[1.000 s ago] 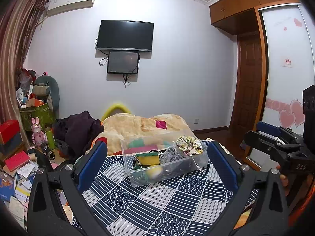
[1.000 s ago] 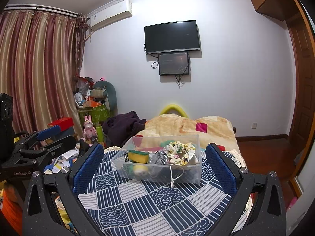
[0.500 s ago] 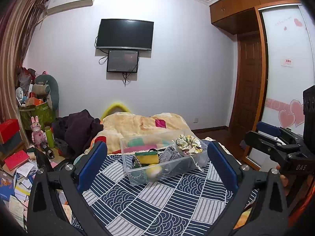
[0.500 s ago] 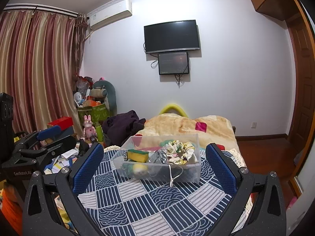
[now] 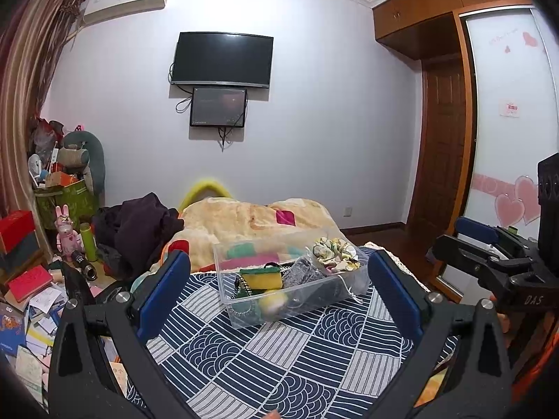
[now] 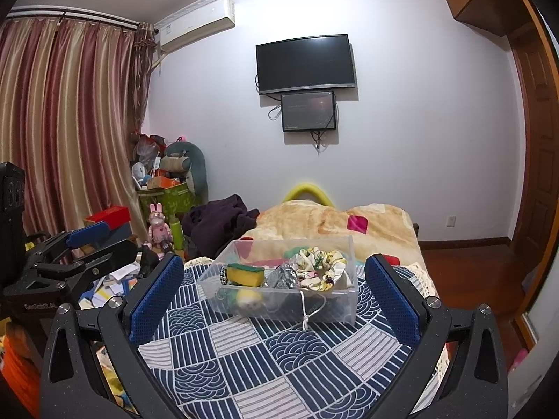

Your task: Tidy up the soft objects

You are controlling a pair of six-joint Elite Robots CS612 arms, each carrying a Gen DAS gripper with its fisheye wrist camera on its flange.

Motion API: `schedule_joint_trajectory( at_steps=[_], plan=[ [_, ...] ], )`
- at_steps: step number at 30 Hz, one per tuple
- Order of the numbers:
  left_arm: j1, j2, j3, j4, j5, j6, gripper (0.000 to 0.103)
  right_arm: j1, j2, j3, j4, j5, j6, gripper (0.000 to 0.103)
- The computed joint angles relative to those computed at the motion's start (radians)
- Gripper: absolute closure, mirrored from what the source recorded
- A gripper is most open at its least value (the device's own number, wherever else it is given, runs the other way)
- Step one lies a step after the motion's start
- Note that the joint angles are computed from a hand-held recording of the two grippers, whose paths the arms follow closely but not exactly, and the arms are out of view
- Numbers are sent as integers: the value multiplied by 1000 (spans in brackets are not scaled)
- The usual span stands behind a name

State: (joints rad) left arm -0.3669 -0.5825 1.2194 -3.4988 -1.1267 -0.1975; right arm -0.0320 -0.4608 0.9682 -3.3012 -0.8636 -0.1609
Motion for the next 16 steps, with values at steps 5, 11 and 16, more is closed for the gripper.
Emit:
schedule_joint_trajectory(
  at_steps=[5,11,16],
  plan=[
    [3,-2,0,12,-12,-22,0,0,-1,3,-1,-3,2,0],
    [5,-3,3,8,-17,-19,0,1,5,-9,15,-6,-5,0],
    [4,-3,2,6,-18,0,0,2,6,-11,22,-4,-8,0]
  ],
)
